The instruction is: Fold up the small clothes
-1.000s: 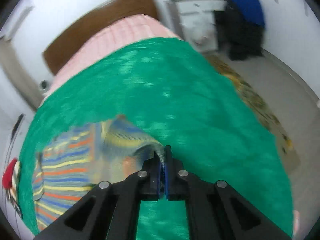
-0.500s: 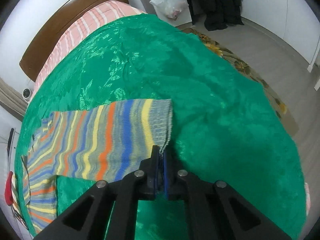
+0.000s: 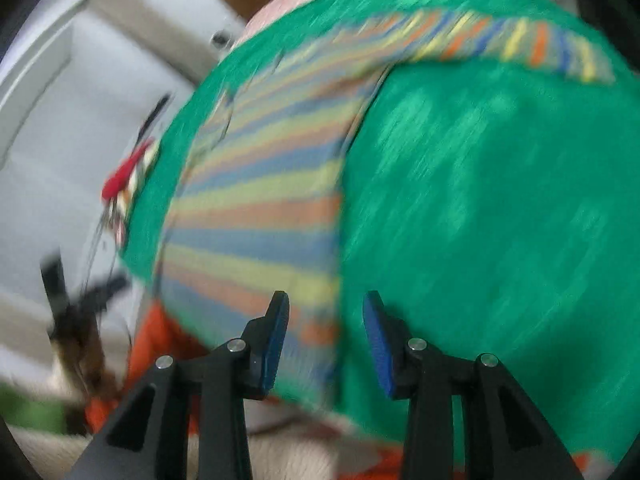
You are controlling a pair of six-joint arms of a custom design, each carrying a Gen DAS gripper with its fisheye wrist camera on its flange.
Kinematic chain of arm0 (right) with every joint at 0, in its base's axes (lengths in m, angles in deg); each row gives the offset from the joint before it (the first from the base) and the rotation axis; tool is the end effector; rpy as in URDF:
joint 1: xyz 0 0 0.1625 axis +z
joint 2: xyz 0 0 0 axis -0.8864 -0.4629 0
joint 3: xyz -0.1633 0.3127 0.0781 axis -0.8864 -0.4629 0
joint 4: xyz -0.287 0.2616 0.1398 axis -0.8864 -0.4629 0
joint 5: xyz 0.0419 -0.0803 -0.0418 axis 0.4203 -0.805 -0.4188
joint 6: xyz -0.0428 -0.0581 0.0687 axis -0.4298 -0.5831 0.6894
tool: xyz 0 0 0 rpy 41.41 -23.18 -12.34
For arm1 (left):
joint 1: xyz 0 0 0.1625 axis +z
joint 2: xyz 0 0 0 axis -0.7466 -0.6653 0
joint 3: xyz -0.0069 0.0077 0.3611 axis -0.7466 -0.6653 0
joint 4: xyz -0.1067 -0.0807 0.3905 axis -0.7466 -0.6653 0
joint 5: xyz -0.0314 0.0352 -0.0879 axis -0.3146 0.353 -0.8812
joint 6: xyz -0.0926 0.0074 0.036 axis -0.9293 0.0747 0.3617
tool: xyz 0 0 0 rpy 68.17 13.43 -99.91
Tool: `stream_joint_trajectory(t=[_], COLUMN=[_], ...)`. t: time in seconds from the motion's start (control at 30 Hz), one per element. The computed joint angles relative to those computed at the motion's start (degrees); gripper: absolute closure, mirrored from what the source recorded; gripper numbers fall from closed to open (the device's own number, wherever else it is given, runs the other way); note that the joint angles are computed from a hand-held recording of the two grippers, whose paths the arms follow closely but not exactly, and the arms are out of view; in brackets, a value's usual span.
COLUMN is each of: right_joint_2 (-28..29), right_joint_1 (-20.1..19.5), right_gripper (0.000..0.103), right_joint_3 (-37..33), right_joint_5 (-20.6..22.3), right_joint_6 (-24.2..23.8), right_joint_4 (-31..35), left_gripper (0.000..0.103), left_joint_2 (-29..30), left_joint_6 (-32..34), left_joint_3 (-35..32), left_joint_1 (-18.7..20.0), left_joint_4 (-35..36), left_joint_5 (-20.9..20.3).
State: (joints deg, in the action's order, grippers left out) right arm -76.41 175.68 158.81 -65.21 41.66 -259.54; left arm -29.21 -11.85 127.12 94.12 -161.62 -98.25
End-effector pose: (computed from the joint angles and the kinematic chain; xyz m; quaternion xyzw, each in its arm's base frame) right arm 0.2108 -0.2579 0.1339 -0.0123 -0.9600 0.2495 0.1263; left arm -0.0801 -0.3688 0.3473 0.2906 0.8882 -0.1683 0.3135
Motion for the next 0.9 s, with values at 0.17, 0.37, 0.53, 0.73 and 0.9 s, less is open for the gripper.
stream_joint_trajectory(t=[0.17,0.37,0.53,0.73,0.9], right_joint_2=[9.3,6.8,10.1,13.9,12.7], right_joint_1=[1.9,4.3,2.5,4.6,12.7], right_gripper=[0.071,0.099,0.099,0.075,0.055], right_joint_3=[2.0,-0.6,-0.3,-3.0,-5.0], right_joint_5=[-0.6,-4.5,-6.5,-8.7,-16.4], right_joint_6=[3.1,9.0,10.5,11.5,16.7], right_joint_4=[-9.0,2.3,1.4,1.8,7.4], left_gripper=[0.035,0.031,0.031,0.024,0.020], left_joint_2=[0.7,-1.5,2.2,12.2,29.5], left_joint_6=[-1.0,-1.1,1.6,24.5,41.6], left_joint_3=[-0.6,-0.3,-1.6,-5.3,-13.1], left_joint_1=[1.1,0.6,2.8,1.5,5.3], left_joint_4=[0.0,0.9,-1.1,-21.6,-34.8], left_joint_5=[-1.9,0.4,0.9,3.0,-0.3])
